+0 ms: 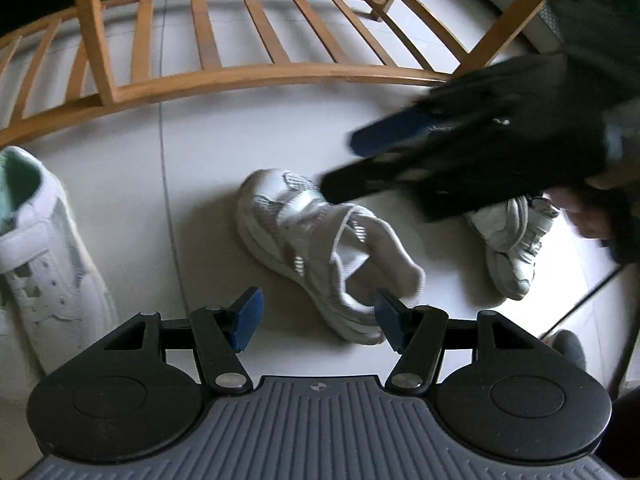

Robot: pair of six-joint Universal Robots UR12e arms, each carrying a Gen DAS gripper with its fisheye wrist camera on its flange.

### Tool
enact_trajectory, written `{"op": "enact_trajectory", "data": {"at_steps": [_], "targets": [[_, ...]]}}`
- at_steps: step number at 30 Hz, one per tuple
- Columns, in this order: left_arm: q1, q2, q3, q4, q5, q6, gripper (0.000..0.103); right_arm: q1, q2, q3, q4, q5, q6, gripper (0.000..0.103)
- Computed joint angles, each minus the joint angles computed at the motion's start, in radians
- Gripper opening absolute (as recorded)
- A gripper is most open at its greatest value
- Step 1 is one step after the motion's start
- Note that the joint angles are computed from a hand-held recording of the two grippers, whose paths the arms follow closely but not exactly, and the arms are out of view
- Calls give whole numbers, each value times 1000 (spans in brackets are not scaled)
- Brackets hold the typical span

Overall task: Organize scattered shoes
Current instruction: 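Lift the mesh sneaker with the right gripper while the left gripper approaches its heel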

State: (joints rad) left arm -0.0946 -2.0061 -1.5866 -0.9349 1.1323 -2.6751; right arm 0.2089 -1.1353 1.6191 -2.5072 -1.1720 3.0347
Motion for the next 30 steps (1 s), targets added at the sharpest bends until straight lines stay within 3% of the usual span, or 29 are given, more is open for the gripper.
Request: {"op": "enact_trajectory", "data": {"at_steps": [11,23,30], "targets": [[-3,-15,5,5,26,-58,52,42,84,-73,33,-73,-68,59],[8,-10,5,23,50,-83,49,39,55,-38,8,-159,-110,59],[-3,-10,14,-20,48,-16,47,32,43,-22,23,-172,-119,60]]}}
